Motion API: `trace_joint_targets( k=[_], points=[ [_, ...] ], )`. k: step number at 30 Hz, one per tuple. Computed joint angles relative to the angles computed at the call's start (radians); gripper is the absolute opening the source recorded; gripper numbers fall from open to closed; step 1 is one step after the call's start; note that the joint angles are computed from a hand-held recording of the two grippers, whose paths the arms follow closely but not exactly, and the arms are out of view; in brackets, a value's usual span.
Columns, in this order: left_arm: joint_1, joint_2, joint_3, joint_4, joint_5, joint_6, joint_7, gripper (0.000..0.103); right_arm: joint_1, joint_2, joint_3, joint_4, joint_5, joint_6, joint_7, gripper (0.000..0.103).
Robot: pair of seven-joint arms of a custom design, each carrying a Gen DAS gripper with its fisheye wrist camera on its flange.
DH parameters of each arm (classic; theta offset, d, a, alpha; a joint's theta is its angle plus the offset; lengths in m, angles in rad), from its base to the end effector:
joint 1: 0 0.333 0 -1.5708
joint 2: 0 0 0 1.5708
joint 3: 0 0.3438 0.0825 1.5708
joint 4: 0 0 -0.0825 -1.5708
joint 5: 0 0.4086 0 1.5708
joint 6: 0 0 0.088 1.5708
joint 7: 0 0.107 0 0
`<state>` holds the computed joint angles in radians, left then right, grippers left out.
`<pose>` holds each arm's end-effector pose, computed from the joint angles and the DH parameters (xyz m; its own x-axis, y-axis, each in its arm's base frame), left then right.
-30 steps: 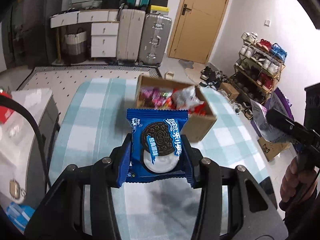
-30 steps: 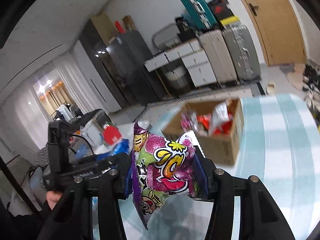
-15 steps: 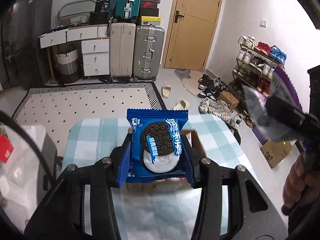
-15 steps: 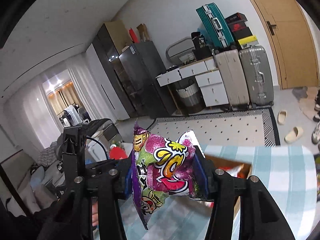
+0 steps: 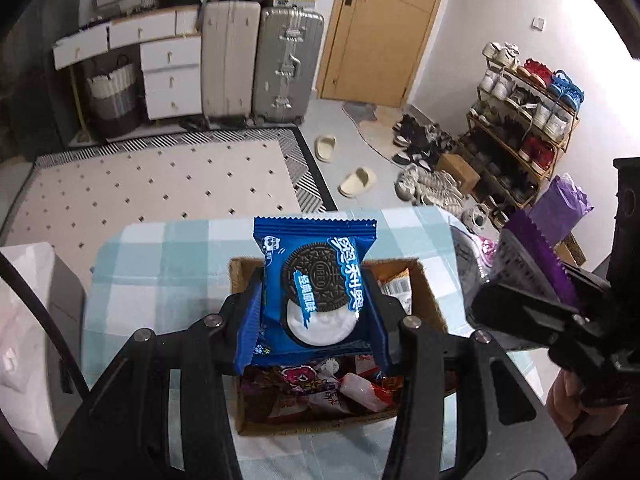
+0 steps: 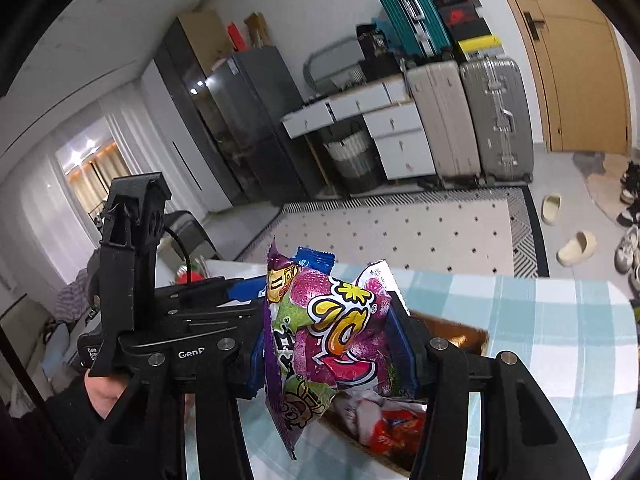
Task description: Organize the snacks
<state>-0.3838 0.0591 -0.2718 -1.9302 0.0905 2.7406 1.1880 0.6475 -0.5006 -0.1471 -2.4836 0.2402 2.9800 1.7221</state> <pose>0.5126 -0.3937 0.5638 -0.3913 -0.8998 0.1927 -0.7322 0.1776 -0.6576 0.4108 0.1938 0.5962 0.2924 -0.8679 -0.4016 -0.6608 0.1201 -0.7409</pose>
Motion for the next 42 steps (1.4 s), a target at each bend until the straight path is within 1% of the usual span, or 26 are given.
trace_joint_targets(
  k=[2, 4, 10, 16, 19, 21, 22, 24, 25, 26, 28, 30, 31, 33, 34, 35, 39, 40, 41, 42],
  points=[
    [-0.006, 0.019, 0.006, -0.014, 0.043, 0.019, -0.031, 0.042, 0.012, 0.023, -0.020, -0.006, 0.008, 0.002, -0.018, 0.051],
    [-0.005, 0.045, 0.005, -0.009, 0.023, 0.032, -0.009, 0.042, 0.027, 0.040, -0.038, -0.015, 0.023, 0.012, -0.041, 0.051],
    [-0.026, 0.108, 0.028, 0.016, 0.040, 0.045, -0.016, 0.042, 0.049, 0.086, -0.071, -0.029, 0.074, 0.021, -0.103, 0.051],
    [-0.041, 0.152, 0.040, 0.042, 0.020, 0.042, 0.006, 0.042, 0.071, 0.116, -0.090, -0.038, 0.150, 0.034, -0.152, 0.051],
    [-0.045, 0.157, 0.048, 0.043, 0.016, 0.052, 0.007, 0.043, 0.079, 0.131, -0.096, -0.032, 0.185, 0.034, -0.181, 0.051],
    [-0.048, 0.159, 0.055, 0.048, 0.012, 0.039, -0.005, 0.044, 0.083, 0.136, -0.095, -0.031, 0.208, 0.037, -0.198, 0.051],
    [-0.038, 0.141, 0.050, 0.028, -0.007, 0.036, 0.007, 0.044, 0.083, 0.141, -0.093, -0.031, 0.218, 0.044, -0.204, 0.052],
    [-0.034, 0.137, 0.050, 0.024, -0.012, 0.034, 0.010, 0.045, 0.056, 0.144, -0.063, -0.035, 0.213, 0.049, -0.189, 0.052],
    [-0.039, 0.127, 0.058, 0.013, 0.007, 0.033, -0.009, 0.047, 0.052, 0.149, -0.058, -0.033, 0.211, 0.049, -0.188, 0.053],
    [-0.041, 0.122, 0.062, 0.010, 0.019, 0.029, -0.024, 0.050, 0.039, 0.152, -0.045, -0.032, 0.203, 0.049, -0.180, 0.054],
    [-0.039, 0.104, 0.067, -0.007, 0.034, 0.025, -0.057, 0.058, -0.008, 0.157, -0.002, -0.030, 0.170, 0.045, -0.139, 0.057],
    [-0.033, 0.081, 0.066, -0.031, 0.047, 0.031, -0.089, 0.066, -0.032, 0.154, 0.023, -0.036, 0.143, 0.055, -0.110, 0.061],
    [-0.029, 0.067, 0.065, -0.046, 0.052, 0.039, -0.104, 0.067, -0.033, 0.150, 0.025, -0.038, 0.132, 0.058, -0.102, 0.064],
    [-0.017, 0.034, 0.055, -0.077, 0.054, 0.047, -0.112, 0.068, -0.028, 0.139, 0.025, -0.041, 0.114, 0.058, -0.092, 0.067],
    [-0.017, 0.011, 0.055, -0.094, 0.083, 0.040, -0.137, 0.068, -0.039, 0.133, 0.037, -0.043, 0.095, 0.058, -0.078, 0.067],
    [-0.012, -0.005, 0.050, -0.106, 0.104, 0.036, -0.154, 0.069, -0.066, 0.126, 0.062, -0.047, 0.067, 0.057, -0.050, 0.067],
    [0.013, -0.090, 0.018, -0.174, 0.190, 0.045, -0.223, 0.074, -0.095, 0.087, 0.094, -0.070, -0.003, 0.060, 0.026, 0.067],
    [0.024, -0.123, 0.005, -0.203, 0.238, 0.053, -0.267, 0.075, -0.110, 0.072, 0.108, -0.079, -0.025, 0.060, 0.051, 0.068],
    [0.038, -0.148, -0.012, -0.225, 0.277, 0.059, -0.304, 0.078, -0.111, 0.057, 0.111, -0.088, -0.041, 0.060, 0.068, 0.068],
    [0.051, -0.175, -0.029, -0.243, 0.301, 0.058, -0.334, 0.078, -0.112, 0.038, 0.114, -0.099, -0.055, 0.063, 0.084, 0.068]
  ],
)
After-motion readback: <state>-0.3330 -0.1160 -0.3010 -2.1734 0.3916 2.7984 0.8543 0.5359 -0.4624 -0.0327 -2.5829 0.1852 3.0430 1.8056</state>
